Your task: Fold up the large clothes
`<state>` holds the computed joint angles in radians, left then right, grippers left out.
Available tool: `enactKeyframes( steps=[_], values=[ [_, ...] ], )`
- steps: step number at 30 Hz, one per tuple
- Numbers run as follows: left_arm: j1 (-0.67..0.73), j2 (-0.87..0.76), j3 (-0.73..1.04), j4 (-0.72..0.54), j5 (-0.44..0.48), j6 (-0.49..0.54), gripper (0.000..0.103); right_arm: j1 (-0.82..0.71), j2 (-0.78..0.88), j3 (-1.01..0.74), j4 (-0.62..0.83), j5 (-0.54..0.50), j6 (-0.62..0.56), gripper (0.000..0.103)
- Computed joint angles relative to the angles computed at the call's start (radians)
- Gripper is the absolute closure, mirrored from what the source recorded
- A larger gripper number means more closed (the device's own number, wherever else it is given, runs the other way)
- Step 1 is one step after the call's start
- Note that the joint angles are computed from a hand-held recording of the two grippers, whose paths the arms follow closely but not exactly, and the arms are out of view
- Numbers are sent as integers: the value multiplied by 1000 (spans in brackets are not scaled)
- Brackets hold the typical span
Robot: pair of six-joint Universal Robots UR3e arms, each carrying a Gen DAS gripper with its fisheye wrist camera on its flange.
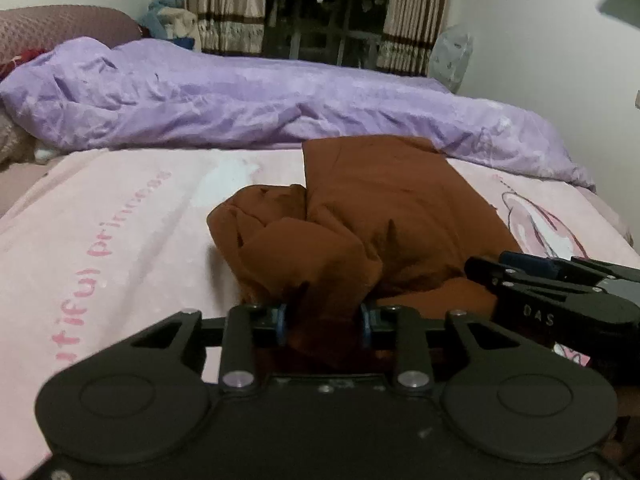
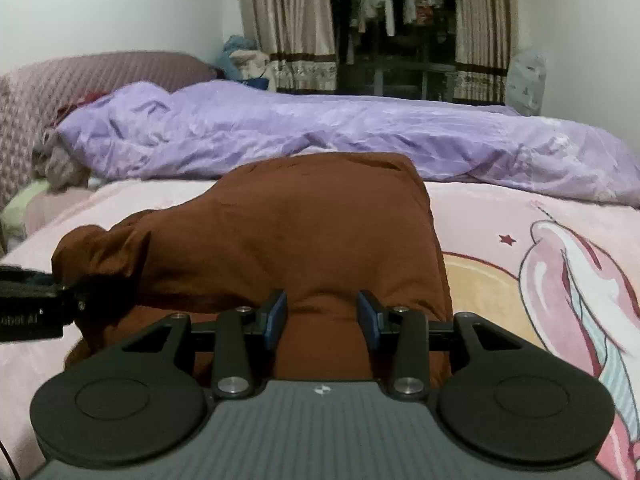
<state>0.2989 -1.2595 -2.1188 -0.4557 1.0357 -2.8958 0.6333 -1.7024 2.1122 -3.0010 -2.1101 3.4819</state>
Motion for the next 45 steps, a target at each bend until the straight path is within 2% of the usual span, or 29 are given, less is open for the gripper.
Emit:
enactKeyframes(
  steps=[5, 7, 9, 10, 11, 12, 13, 14, 16, 18, 19, 21, 24, 25, 27, 29, 32, 33, 36, 38, 41, 43, 45],
  values=[
    [133, 213, -101, -122, -113, 70, 74, 38, -22, 2, -2, -18, -7, 55],
    [86, 179, -75, -142, -30, 94, 72, 44, -22, -11, 11, -15, -6, 55],
    [-11, 38, -31, -109, 115, 73, 65, 50, 2, -31, 11, -32, -6, 55],
    [-37, -21, -16, -96, 149, 61, 58, 48, 11, -38, 16, -34, -5, 55],
    [-56, -54, -16, -52, 180, 37, 40, 45, 13, -43, 21, -33, -1, 55],
    [-92, -62, -8, -13, 253, -4, 28, 49, 19, -55, 35, -47, 8, 53],
    [-118, -58, -3, 14, 310, -25, 9, 45, 12, -65, 60, -49, 14, 53],
    [-142, -41, -9, 53, 363, -29, 0, 31, -6, -63, 68, -31, 13, 53],
    [-190, -23, -26, 157, 446, 37, 0, -24, -66, -59, 81, 45, 7, 53],
    [-230, -42, 8, 198, 515, 59, 0, -83, -109, -70, 67, 104, -13, 52],
    [-236, -60, 31, 221, 520, 29, 0, -110, -109, -97, 55, 115, -24, 52],
    [-252, -131, 148, 179, 518, -44, 0, -164, -85, -159, 54, 136, -42, 44],
    [-281, -305, 401, 105, 491, -195, 0, -282, -15, -285, 121, 233, -36, 43],
    [-304, -383, 506, 86, 513, -248, 0, -320, 26, -326, 125, 274, -42, 43],
    [-362, -581, 715, 139, 577, -328, 0, -346, 106, -381, 105, 273, -43, 43],
    [-409, -743, 925, 100, 643, -358, 0, -371, 174, -394, 39, 274, -28, 43],
    [-424, -953, 1239, -66, 615, -372, 0, -410, 251, -420, 14, 319, -43, 43],
    [-422, -1022, 1344, -134, 605, -360, 0, -411, 274, -430, 16, 317, -59, 43],
    [-455, -1248, 1621, -247, 682, -290, 0, -436, 349, -469, 71, 363, -76, 43],
    [-467, -1299, 1631, -328, 715, -325, 0, -487, 388, -464, 129, 470, -41, 43],
    [-423, -1324, 1688, -391, 601, -367, 0, -508, 406, -427, 103, 514, -21, 42],
    [-416, -1322, 1673, -370, 588, -384, 0, -510, 395, -393, 60, 516, -1, 41],
    [-423, -1362, 1743, -400, 594, -363, 0, -497, 399, -403, 78, 496, -16, 41]
  ],
)
